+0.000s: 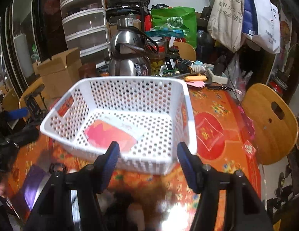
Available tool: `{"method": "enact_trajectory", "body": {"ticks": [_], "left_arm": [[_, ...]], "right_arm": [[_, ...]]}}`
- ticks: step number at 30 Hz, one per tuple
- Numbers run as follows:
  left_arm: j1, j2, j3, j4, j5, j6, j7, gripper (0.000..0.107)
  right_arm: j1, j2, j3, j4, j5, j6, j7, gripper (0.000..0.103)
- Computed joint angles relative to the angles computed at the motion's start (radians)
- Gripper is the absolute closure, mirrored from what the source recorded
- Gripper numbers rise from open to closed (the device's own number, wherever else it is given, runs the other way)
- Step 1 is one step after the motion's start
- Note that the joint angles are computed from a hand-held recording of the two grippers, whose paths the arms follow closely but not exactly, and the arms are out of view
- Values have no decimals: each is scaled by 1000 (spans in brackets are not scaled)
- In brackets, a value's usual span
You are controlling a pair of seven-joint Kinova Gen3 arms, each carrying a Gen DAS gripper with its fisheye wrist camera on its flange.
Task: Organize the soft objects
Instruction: 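Open the right tool to release the pouch and withdraw from the basket, then reach the right tool to the purple tissue pack and grip its side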
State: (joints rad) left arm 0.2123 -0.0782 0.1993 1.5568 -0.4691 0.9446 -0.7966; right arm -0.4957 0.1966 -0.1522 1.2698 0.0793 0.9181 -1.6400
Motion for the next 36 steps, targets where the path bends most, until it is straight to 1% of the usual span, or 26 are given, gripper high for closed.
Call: {"method": "enact_trajectory", "body": {"ticks": [3,5,6,7,8,9,10,12,14,15,16,19,21,24,26,28,30,33,34,36], "left_arm": [[16,-58,55,31,-74,30,69,5],[21,-91,117,45,-141,75,122,5],[23,-117,147,60,-162,88,151,5],[24,-139,159,75,-167,86,168,5],[22,-172,174,92,-160,87,185,5],[13,-191,182,99,-148,89,189,5],[3,-219,193,112,-134,94,200,5],[-10,-255,219,123,-114,124,187,5],[-40,-302,278,152,-129,151,197,5],[-52,-322,296,163,-123,164,196,5],[-61,-347,310,179,-109,173,201,5],[-66,-433,308,240,-43,165,200,5],[-93,-496,325,290,-15,165,221,5],[-95,-575,284,378,60,124,222,5],[-101,-618,263,439,100,99,216,5],[-83,-653,215,514,143,47,196,5],[-68,-667,169,571,178,-11,167,5],[-65,-687,120,655,222,-101,133,10],[-61,-693,102,681,237,-134,119,13],[-68,-701,87,724,258,-185,94,17]], "right_arm": [[3,-51,-7,57,-7,-23,1,41],[8,-80,-14,84,-19,-38,7,41],[14,-97,-19,98,-36,-43,15,41],[20,-109,-23,108,-53,-46,24,41],[23,-125,-24,122,-79,-50,42,41],[39,-140,-44,136,-93,-55,56,41],[36,-156,-53,152,-90,-60,58,41],[2,-189,-62,184,-36,-60,25,41],[-11,-223,-79,229,-9,-85,9,41],[-15,-241,-86,256,-7,-104,7,38],[-18,-264,-95,292,-6,-126,0,32],[-19,-315,-115,375,-9,-178,-14,30],[-13,-347,-141,432,16,-212,-50,30],[-13,-388,-155,510,8,-272,-69,30],[-25,-403,-141,548,-37,-297,-48,30],[-37,-408,-132,574,-77,-314,-21,30],[-44,-406,-143,595,-96,-332,-12,30],[-76,-395,-140,609,-143,-353,30,30],[-84,-392,-142,614,-154,-362,43,30],[-92,-382,-155,615,-155,-372,53,30]]}}
